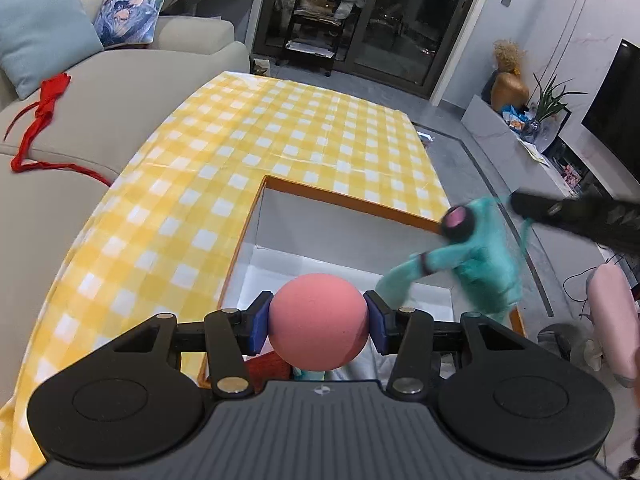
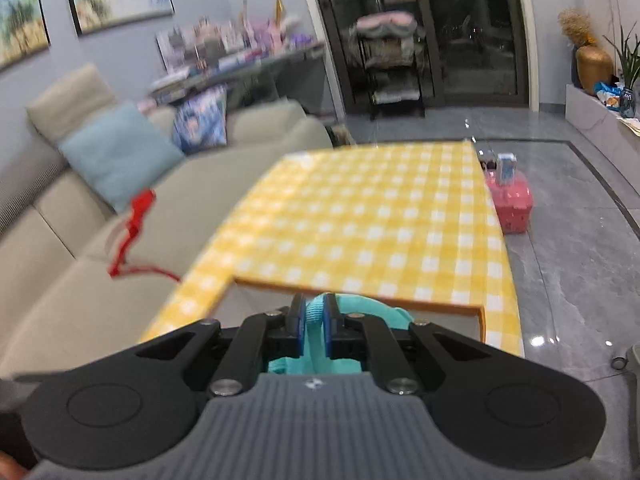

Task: Organize soft objects
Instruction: 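Carry the teal bag and pink ball over the orange box with both grippers, then open the right gripper to drop the teal bag into the box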

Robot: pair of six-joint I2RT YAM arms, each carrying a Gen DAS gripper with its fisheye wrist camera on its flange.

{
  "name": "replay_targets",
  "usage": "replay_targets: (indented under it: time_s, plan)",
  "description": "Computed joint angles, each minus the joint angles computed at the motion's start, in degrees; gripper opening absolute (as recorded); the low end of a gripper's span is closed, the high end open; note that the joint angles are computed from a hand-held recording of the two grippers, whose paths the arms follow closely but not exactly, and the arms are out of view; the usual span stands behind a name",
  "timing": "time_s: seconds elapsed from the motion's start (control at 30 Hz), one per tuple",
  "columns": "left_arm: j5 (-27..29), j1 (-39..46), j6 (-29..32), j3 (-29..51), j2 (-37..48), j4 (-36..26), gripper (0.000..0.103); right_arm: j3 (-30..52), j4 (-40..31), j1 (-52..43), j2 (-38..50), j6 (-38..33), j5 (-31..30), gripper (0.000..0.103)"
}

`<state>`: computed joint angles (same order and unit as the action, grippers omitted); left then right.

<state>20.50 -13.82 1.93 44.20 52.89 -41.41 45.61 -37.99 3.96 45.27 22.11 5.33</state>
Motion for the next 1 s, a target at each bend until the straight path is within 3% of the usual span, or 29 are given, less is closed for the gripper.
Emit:
replay_targets:
  time_s: [0.3, 0.47, 0.6, 0.73, 0.83, 0.93, 1.0]
  plan:
    - [-2.5, -2.1, -4.0, -0.7, 5.8, 4.7, 0.055, -7.9, 10.9, -7.3, 12.7, -2.5, -0.5, 0.006]
    - [-3.6, -3.7, -5.4, -1.3, 7.2, 6.1, 0.055, -8.3, 11.3, -9.7, 18.1, -4.6, -0.3, 0.006]
    - [-4.2, -5.4, -6.4, -2.1, 7.2, 7.1, 0.055, -8.3, 11.3, -8.3, 20.3, -6.7, 4.6, 0.006]
    - [-5.1, -7.4, -7.4, -2.3, 7.1, 7.4, 0.055, -7.2, 9.5, -7.1, 21.3, -5.3, 4.3, 0.007]
    - [-5.9, -8.2, -7.9, -2.5, 6.9, 7.4, 0.055, -7.7, 10.3, -5.5, 20.8, -4.8, 7.1, 0.011]
    - [-6.1, -8.3, -7.9, -2.3, 7.5, 6.9, 0.055, -10.4, 12.2, -6.3, 15.5, -4.4, 2.7, 0.035]
    - [-7.0, -8.5, -8.0, -2.4, 8.0, 7.1, 0.055, -11.1, 11.4, -5.0, 12.6, -3.1, 3.5, 0.039]
